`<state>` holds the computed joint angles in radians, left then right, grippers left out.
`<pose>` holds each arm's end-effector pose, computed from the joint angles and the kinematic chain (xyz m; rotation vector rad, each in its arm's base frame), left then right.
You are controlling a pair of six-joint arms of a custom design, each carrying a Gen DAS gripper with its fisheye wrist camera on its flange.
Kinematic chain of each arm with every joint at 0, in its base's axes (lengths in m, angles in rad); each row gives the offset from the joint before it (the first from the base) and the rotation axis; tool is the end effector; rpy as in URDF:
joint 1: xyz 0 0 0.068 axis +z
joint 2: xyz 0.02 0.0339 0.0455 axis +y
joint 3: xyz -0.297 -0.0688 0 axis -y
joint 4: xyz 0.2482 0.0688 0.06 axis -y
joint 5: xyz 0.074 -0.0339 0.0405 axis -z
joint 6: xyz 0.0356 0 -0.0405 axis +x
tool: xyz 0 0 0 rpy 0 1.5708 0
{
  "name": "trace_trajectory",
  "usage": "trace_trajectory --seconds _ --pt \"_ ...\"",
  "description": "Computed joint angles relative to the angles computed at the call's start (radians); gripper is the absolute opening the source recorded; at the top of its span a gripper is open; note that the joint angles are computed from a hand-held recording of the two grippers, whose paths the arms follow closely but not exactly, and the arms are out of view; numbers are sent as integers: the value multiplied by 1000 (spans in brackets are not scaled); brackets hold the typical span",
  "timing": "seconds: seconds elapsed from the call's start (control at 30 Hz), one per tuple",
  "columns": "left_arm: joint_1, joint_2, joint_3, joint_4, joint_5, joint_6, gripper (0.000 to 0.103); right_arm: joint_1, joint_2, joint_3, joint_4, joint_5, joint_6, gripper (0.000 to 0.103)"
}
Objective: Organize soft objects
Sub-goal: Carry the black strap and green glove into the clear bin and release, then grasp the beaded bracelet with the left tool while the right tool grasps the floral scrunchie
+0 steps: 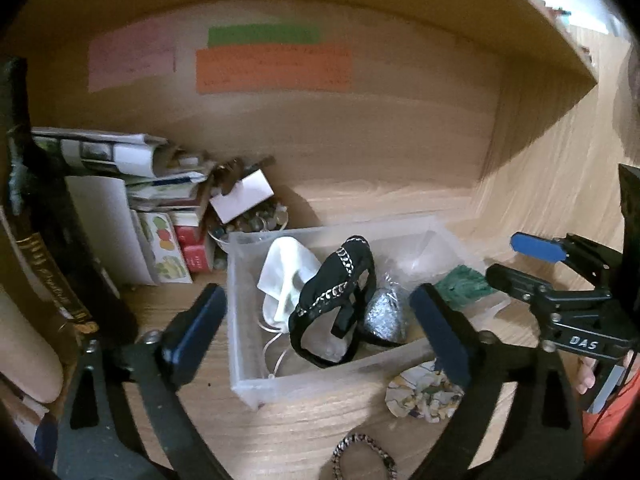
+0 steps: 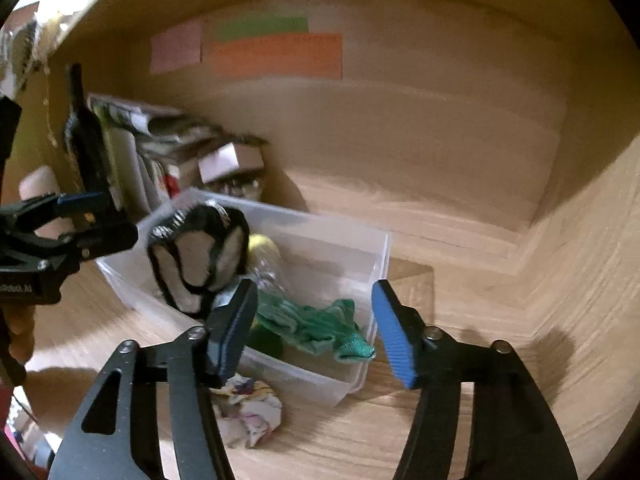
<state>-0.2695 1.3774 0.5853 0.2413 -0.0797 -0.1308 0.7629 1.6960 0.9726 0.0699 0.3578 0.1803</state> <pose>0.2641 -0.0700 0.2131 0.0999 2.1211 -0.1531 0.2747 0.2453 0.2236 -0.4379 2.1355 0.1373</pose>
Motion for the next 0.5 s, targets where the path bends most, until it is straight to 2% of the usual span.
trace_trajectory --seconds 0.23,0.33,0.5 --pt "5 -84 -64 -38 11 -11 103 63 -81 -70 53 13 21 82" --pt "21 -81 -86 -64 37 -19 103 83 -89 -96 52 3 50 83" --pt "31 -36 -136 -43 39 -4 103 96 -46 -120 44 -35 105 83"
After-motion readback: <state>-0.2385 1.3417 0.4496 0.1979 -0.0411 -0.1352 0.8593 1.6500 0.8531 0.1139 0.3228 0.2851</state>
